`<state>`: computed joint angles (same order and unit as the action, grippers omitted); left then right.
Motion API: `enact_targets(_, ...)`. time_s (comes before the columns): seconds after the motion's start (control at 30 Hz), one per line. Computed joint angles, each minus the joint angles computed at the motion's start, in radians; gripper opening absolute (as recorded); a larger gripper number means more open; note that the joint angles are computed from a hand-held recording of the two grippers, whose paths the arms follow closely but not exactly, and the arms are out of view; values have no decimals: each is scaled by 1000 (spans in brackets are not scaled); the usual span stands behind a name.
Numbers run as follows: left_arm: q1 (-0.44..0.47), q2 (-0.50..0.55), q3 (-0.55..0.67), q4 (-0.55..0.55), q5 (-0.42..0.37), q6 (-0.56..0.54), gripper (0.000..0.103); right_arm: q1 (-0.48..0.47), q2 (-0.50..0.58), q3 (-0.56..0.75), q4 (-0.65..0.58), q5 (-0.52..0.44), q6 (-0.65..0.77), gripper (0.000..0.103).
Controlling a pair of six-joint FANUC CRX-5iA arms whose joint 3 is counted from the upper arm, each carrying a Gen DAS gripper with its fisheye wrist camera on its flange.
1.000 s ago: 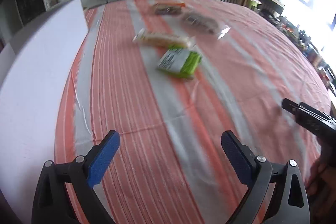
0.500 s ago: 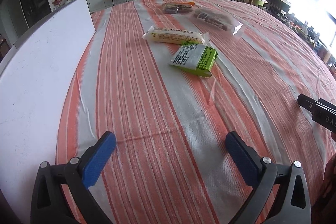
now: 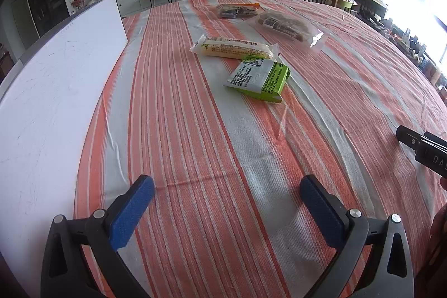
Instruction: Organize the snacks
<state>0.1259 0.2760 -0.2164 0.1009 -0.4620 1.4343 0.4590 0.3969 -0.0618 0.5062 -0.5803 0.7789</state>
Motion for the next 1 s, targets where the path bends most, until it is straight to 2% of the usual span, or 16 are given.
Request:
enact_targets(0.23,3,3,6,13,-15,-19,103,0,-1,-2,3,1,-6,87)
enact_targets(0.3,9,12,25,37,-60,-60,103,0,-1,-2,2,1,-5,87)
enact_targets(0.37,17,38,84,49,-159,-84,103,-1,-1,-2,2,2,-4,87)
enact_targets(0.4,25,51,102,81,-194,-92,103,-1,-1,-2,2,2,-4,87)
enact_targets(0.43,41,65,114,162,-224,-129,102,-1,-1,-2,1,2,-5,87)
enact_targets(0.5,57,80,120,294,-232,-195,101,-1,0,-2,3,3,-7,87)
enact_targets(0.53,55,90,145,315,-232,-194,101,-1,0,-2,4,3,-7,88)
enact_targets(0.67,19,189,334,252,-318,-179,101,-1,1,-1,2,3,-5,88)
enact_targets(0.7,2,221,394,194,-339,-171,101,-1,1,-1,4,3,-8,88)
enact_targets(0.73,-23,259,472,92,-363,-140,100,-1,1,-1,4,4,-8,88)
enact_targets(0.8,-56,311,566,-42,-394,-110,92,-1,1,-2,3,5,-8,88)
enact_targets(0.87,-65,360,635,-94,-439,-100,81,-1,1,-1,4,4,-8,88)
enact_targets(0.9,-53,359,617,-50,-416,-113,75,-1,1,-2,4,5,-8,88)
enact_targets(0.93,-38,356,598,7,-411,-130,51,-1,2,-1,4,4,-9,88)
enact_targets(0.97,-25,351,580,51,-406,-137,50,-1,2,-2,5,5,-9,88)
enact_targets(1.0,-21,340,566,44,-400,-97,50,-1,2,-2,5,5,-9,88)
